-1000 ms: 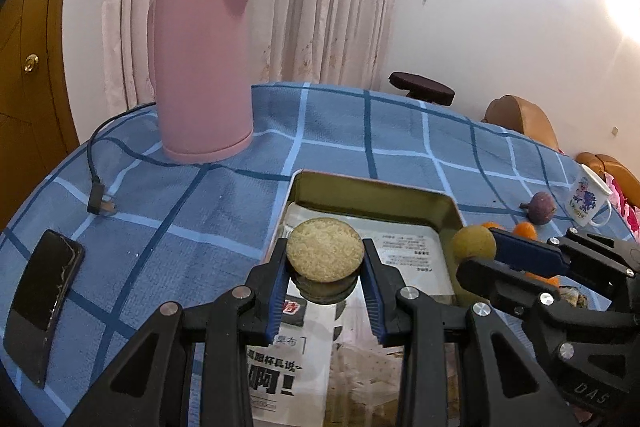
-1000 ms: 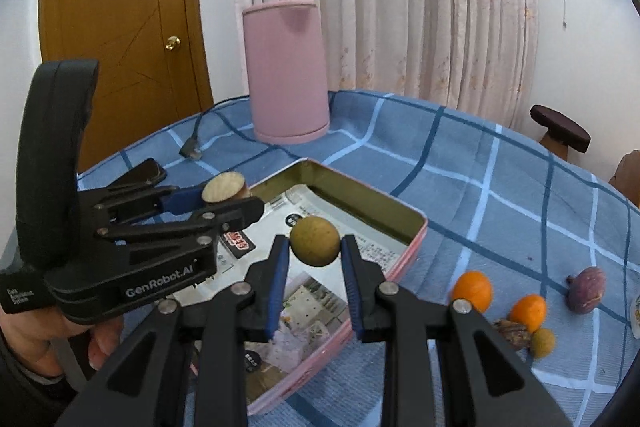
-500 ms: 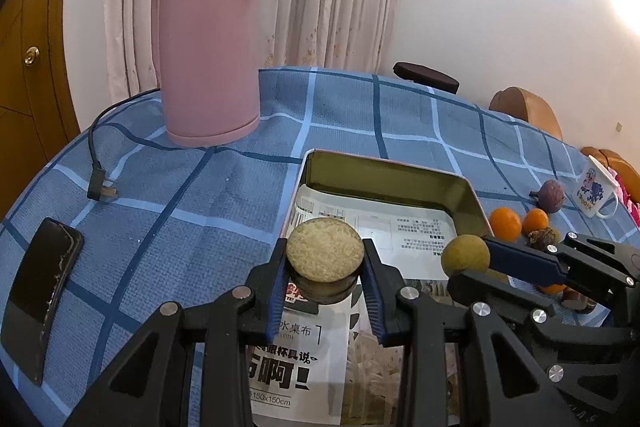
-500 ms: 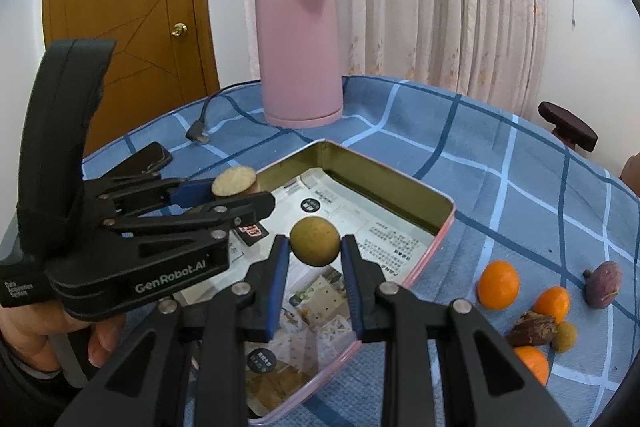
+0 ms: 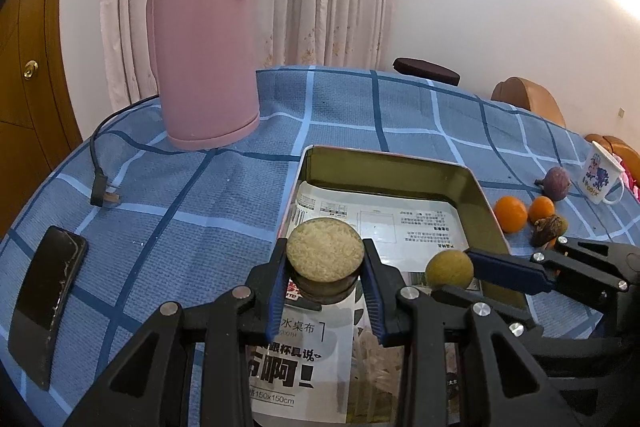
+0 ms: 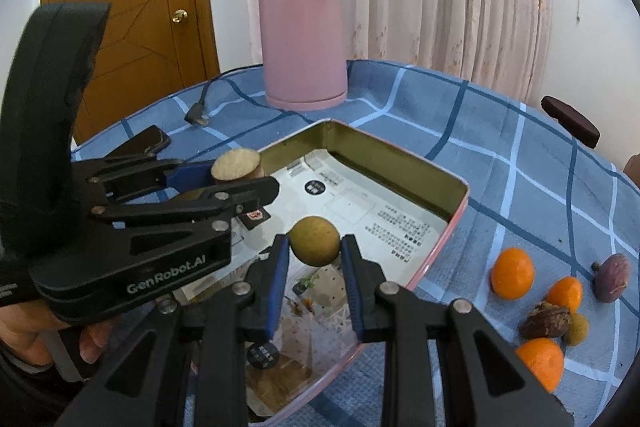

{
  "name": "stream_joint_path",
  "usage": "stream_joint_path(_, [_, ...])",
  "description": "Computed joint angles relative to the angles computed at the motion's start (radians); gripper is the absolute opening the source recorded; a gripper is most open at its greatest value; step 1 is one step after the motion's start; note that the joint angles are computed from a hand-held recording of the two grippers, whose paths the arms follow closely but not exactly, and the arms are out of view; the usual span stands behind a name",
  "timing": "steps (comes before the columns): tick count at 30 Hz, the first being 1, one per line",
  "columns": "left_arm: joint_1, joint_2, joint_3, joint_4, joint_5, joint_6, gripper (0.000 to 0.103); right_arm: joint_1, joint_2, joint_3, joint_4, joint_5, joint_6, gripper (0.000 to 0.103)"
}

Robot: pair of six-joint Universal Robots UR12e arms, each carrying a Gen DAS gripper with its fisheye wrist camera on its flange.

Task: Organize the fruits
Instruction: 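Carry both held items over the tin box and open both grippers, then grasp the brown round fruit with the right gripper while the left gripper grasps the striped slice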

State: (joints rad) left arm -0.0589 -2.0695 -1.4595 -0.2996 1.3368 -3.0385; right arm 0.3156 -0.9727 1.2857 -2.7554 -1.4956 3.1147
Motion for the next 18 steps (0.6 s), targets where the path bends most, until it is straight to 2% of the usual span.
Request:
stream_joint_path(1, [-0.001,0.001,-0.001,0.001,0.004,-0.002,0.036,0.002,0.001,-0.001,0.01,-0.006,-0.012,0.035])
stream_joint_path(3, [-0.001,0.004,-0.003,-0.005,0.006,0.006,0.039,0.004,-0.002,0.013,-0.02,0.0,-0.023,0.067])
stream_joint_path(5, [-0.004,0.013,-0.013,0.003,0.004,0.02,0.051,0.004,-0.01,0.028,-0.049,0.006,-0.016,0.079])
stream_joint_path(6, [-0.004,0.019,-0.02,0.014,0.002,0.022,0.054,0.005,-0.015,0.035,-0.06,0.008,-0.014,0.079])
stream_joint_path(8, [-0.006,0.028,-0.033,0.037,0.009,0.018,0.066,0.005,-0.029,0.055,-0.085,-0.002,-0.022,0.079])
stream_joint_path(10, [-0.005,0.04,-0.048,0.075,-0.001,0.018,0.07,0.001,-0.057,0.096,-0.122,-0.031,-0.029,0.08])
stream_joint_path(14, [-0.005,0.056,-0.065,0.105,-0.053,-0.001,0.071,-0.02,-0.123,0.198,-0.2,-0.071,-0.005,0.09])
stream_joint_path(18, [-0.022,0.065,-0.078,0.101,-0.102,0.024,0.071,-0.042,-0.182,0.295,-0.247,-0.152,0.04,0.092])
